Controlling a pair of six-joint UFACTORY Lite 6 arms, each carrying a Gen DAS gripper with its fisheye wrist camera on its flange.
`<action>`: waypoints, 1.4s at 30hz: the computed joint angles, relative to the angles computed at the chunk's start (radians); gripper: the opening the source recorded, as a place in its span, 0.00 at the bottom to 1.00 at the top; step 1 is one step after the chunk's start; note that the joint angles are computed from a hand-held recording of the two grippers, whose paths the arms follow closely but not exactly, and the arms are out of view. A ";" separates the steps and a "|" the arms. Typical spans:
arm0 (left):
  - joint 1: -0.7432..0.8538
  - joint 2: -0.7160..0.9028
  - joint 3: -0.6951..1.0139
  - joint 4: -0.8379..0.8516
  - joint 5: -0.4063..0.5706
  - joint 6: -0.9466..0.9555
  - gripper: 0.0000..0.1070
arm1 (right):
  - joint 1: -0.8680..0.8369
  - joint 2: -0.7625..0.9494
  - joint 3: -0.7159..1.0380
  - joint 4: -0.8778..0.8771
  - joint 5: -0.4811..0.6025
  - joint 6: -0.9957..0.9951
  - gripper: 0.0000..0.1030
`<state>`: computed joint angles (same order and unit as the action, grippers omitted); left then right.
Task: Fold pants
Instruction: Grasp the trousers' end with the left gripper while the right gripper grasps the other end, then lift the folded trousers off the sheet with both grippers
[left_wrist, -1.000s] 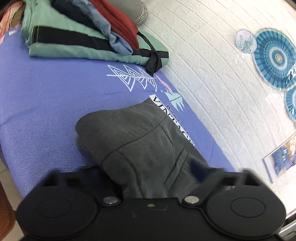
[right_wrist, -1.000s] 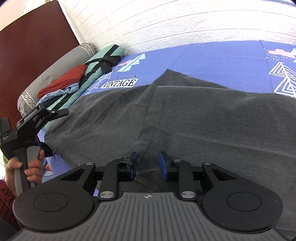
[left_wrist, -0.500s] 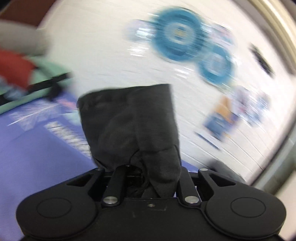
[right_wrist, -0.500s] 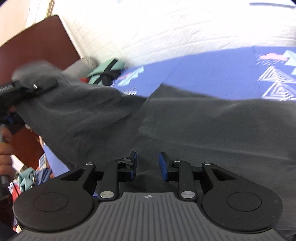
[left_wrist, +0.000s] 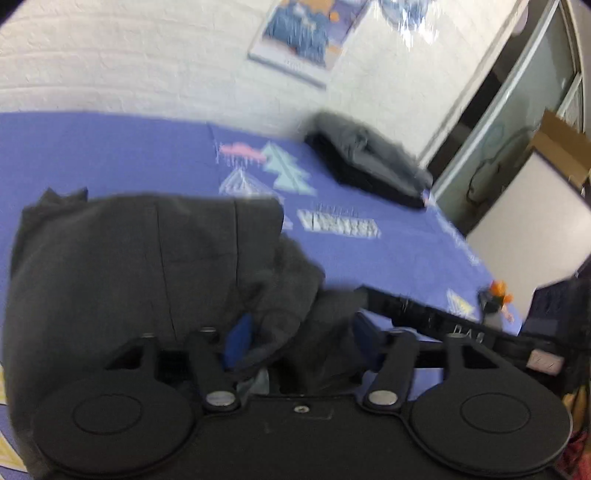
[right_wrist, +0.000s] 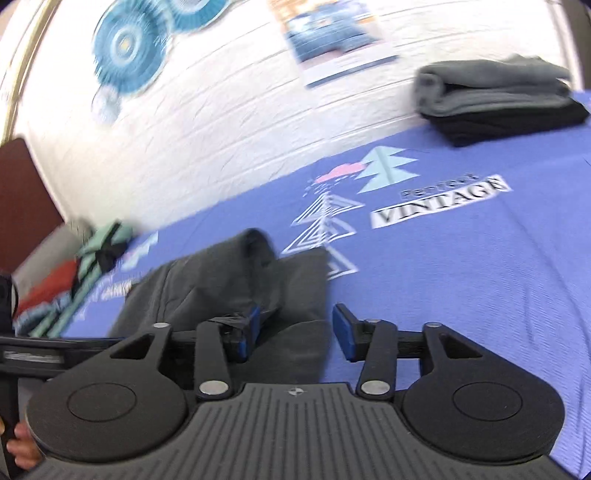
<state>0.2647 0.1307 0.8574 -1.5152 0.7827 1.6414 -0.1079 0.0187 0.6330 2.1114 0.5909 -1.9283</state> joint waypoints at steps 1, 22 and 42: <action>0.031 -0.032 -0.017 -0.011 0.037 0.012 0.96 | -0.010 0.021 0.006 0.023 0.046 -0.014 0.95; 0.227 0.037 -0.047 0.087 0.032 0.064 0.51 | 0.158 0.490 0.520 -0.069 0.072 0.077 0.34; 0.227 0.080 0.001 0.139 0.114 0.040 0.50 | 0.138 0.168 0.158 0.414 0.072 -0.338 0.54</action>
